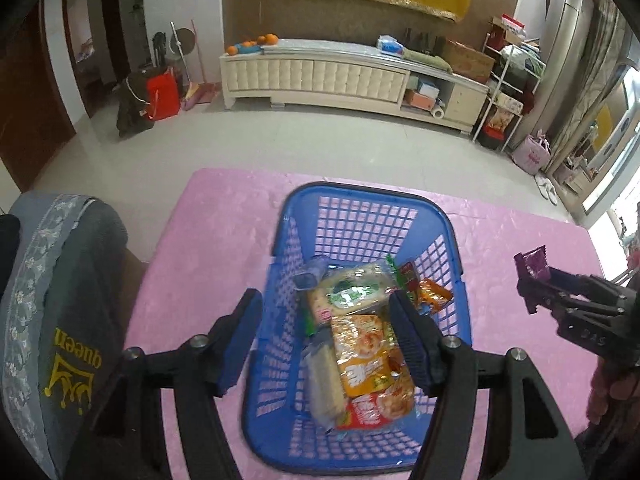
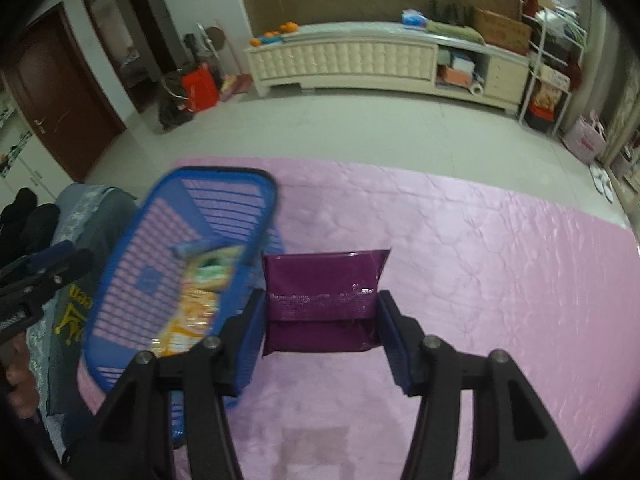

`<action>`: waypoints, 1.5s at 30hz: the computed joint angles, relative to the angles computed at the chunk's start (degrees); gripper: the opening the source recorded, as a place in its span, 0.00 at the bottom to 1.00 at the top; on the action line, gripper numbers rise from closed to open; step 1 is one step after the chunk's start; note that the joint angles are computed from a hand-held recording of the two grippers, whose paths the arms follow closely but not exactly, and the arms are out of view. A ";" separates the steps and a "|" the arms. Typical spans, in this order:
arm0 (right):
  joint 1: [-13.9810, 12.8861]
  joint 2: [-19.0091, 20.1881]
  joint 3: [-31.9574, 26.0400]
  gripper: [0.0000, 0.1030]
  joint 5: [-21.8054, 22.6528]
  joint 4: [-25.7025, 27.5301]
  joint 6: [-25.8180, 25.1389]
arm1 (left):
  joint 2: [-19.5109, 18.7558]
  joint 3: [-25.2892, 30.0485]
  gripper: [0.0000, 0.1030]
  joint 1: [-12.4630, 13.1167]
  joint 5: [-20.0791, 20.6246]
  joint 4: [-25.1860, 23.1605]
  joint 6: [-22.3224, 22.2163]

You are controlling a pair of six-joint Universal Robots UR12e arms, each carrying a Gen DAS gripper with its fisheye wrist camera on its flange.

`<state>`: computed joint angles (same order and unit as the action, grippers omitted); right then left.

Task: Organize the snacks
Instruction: 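Carry the purple bar into the basket with the right gripper and open it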

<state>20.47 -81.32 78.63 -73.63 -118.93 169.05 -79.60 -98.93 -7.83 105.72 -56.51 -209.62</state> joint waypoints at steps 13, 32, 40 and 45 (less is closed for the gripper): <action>5.42 2.59 -4.29 0.57 -0.73 2.94 -5.68 | 4.16 -4.61 0.61 2.68 1.29 -1.38 -0.71; 10.48 9.32 -8.11 0.57 -9.84 5.12 -10.45 | 6.11 -9.60 0.61 6.89 -2.93 2.23 -0.22; 10.53 8.36 -6.51 0.68 -9.04 1.67 -14.40 | 6.08 -9.58 0.61 5.99 -0.04 3.79 -1.27; 10.31 7.73 -5.90 0.81 -10.74 1.37 -15.09 | 7.11 -10.60 0.61 5.61 0.33 5.82 -1.45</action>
